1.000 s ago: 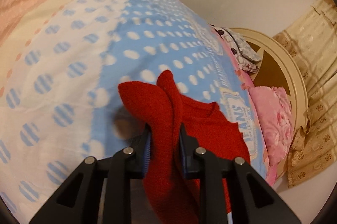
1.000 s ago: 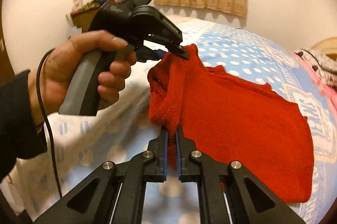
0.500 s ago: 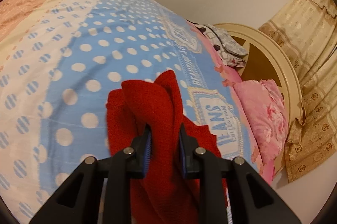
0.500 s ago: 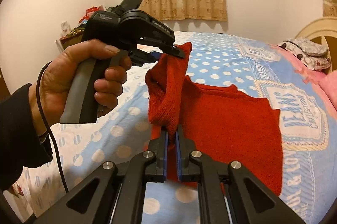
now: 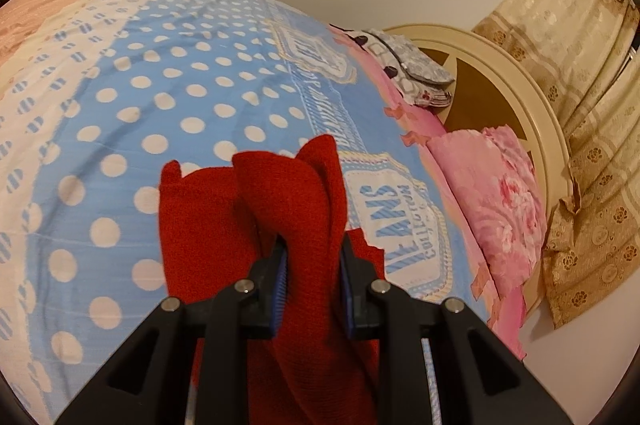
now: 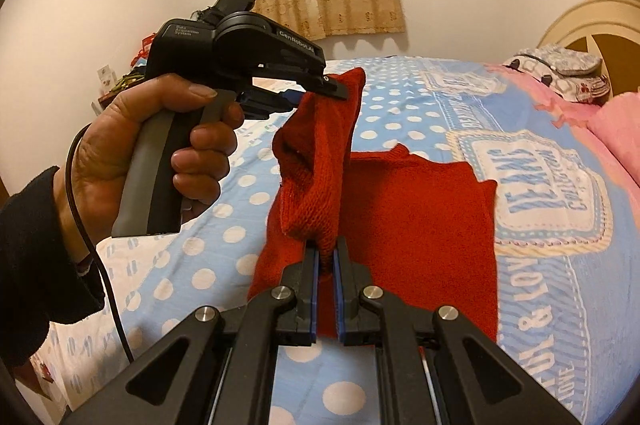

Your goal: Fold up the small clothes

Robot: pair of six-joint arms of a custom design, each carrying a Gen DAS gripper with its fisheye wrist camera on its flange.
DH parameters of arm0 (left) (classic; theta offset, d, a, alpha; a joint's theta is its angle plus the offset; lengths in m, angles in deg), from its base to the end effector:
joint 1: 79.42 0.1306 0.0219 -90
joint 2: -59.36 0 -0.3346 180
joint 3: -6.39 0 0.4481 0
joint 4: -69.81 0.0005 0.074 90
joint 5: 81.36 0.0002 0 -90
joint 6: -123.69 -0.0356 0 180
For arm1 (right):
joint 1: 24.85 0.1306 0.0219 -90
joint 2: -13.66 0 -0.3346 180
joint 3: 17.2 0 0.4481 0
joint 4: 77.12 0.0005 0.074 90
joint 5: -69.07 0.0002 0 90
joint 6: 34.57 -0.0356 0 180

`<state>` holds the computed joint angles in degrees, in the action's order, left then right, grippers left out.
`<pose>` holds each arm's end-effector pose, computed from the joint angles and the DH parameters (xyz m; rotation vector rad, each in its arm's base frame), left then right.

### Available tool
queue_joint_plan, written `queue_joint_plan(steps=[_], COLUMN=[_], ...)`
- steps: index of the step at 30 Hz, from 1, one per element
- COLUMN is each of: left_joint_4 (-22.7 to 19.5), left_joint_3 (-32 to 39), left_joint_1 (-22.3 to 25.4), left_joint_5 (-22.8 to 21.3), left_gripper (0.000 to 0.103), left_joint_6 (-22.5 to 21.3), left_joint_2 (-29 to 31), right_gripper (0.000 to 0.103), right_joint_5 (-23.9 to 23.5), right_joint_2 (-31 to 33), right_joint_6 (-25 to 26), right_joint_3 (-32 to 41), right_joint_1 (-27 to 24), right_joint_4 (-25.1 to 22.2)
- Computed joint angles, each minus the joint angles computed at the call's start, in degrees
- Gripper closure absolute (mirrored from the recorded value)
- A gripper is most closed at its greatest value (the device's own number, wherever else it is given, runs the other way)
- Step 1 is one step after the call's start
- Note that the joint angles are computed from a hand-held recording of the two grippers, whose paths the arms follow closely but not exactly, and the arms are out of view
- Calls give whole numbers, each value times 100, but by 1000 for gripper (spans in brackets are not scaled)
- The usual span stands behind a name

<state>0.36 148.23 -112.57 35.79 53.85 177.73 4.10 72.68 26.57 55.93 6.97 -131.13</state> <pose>0.5478 -0.3778 0.5273 0.5215 2.4388 -0.9858 0.3189 0.1796 0.4584 0.1699 2.1861 0.0971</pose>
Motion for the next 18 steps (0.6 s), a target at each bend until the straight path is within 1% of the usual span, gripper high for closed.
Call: queue_joint_plan(steps=[11, 18], left_joint_4=[-201, -431], left_joint_3=[499, 859], left_joint_1=[-342, -552], left_joint_5=[5, -105], left_gripper=[80, 80], left_joint_6=[-153, -310], left_joint_2=[377, 675], right_gripper=[98, 98], right_joint_5=[-59, -254], right_joint_2=[-549, -862], right_joint_6=[-170, -316], right_joint_3=[-407, -678], right_joint_1=[-261, -503], right_joint_4=[-193, -312])
